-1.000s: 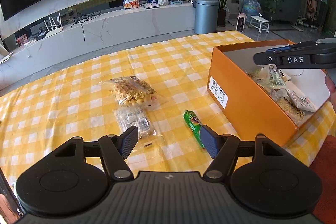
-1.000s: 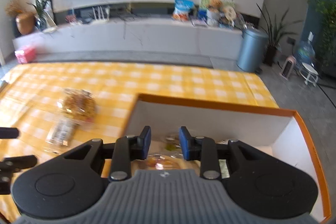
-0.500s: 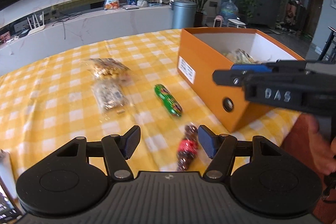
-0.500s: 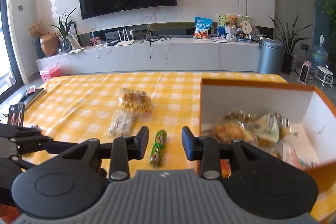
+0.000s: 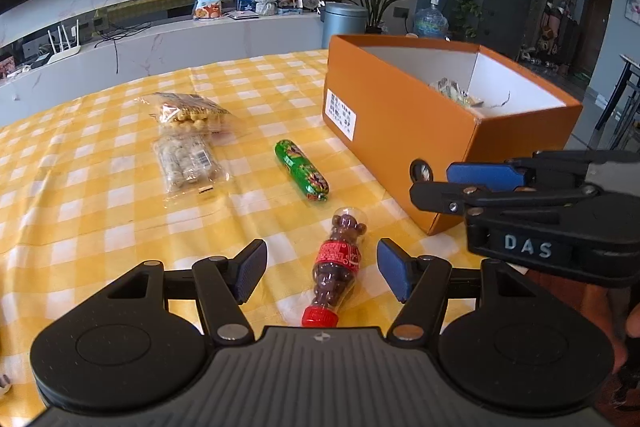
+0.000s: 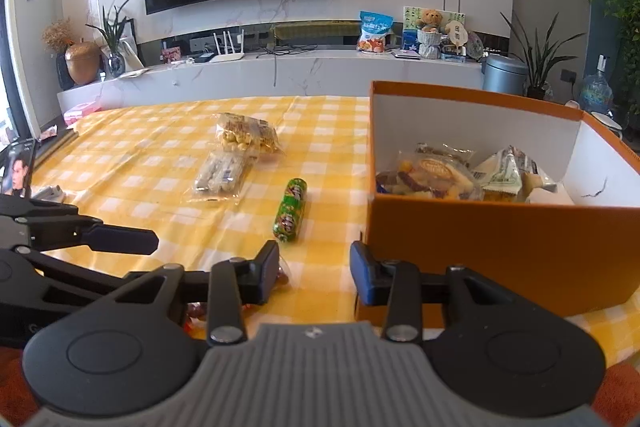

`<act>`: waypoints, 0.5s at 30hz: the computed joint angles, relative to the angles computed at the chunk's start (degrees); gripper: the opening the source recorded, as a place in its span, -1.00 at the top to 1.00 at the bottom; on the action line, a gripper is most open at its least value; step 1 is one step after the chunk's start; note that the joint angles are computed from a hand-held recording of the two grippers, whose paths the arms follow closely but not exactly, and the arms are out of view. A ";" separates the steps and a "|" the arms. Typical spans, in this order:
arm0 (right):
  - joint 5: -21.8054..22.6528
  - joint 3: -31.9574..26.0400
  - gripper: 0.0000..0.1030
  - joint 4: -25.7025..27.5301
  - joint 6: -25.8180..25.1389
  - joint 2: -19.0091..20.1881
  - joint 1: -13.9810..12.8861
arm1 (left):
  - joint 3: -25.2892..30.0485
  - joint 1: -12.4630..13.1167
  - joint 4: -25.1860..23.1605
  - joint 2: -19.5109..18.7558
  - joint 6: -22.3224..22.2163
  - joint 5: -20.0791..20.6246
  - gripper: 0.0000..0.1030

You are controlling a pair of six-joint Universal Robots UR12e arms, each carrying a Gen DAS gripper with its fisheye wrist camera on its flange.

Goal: Organize snacks
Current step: 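Grasp the red-capped cola bottle with the left tool while the right tool approaches the green tube snack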

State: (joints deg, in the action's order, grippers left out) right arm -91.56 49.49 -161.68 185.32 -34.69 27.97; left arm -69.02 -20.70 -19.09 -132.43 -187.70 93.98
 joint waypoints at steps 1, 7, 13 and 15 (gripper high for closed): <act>0.04 -0.02 0.30 0.21 -0.20 0.00 -0.01 | 0.12 -0.02 -0.36 -0.17 0.58 -0.17 -0.51; 1.68 0.20 0.23 0.68 0.36 -0.17 -0.32 | 1.87 -0.63 -3.15 -1.38 5.11 0.74 -0.49; 2.26 -0.11 0.23 1.67 0.37 0.04 -0.38 | 4.94 -1.12 -7.56 -3.08 7.77 3.00 -0.12; 2.36 -0.08 0.23 1.78 0.46 0.04 -0.37 | 5.78 -1.08 -9.16 -3.50 7.33 3.32 0.03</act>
State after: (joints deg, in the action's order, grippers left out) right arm -89.20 49.42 -159.90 185.79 -34.65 27.60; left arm -63.24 -21.78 -28.25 -135.93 -180.37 97.30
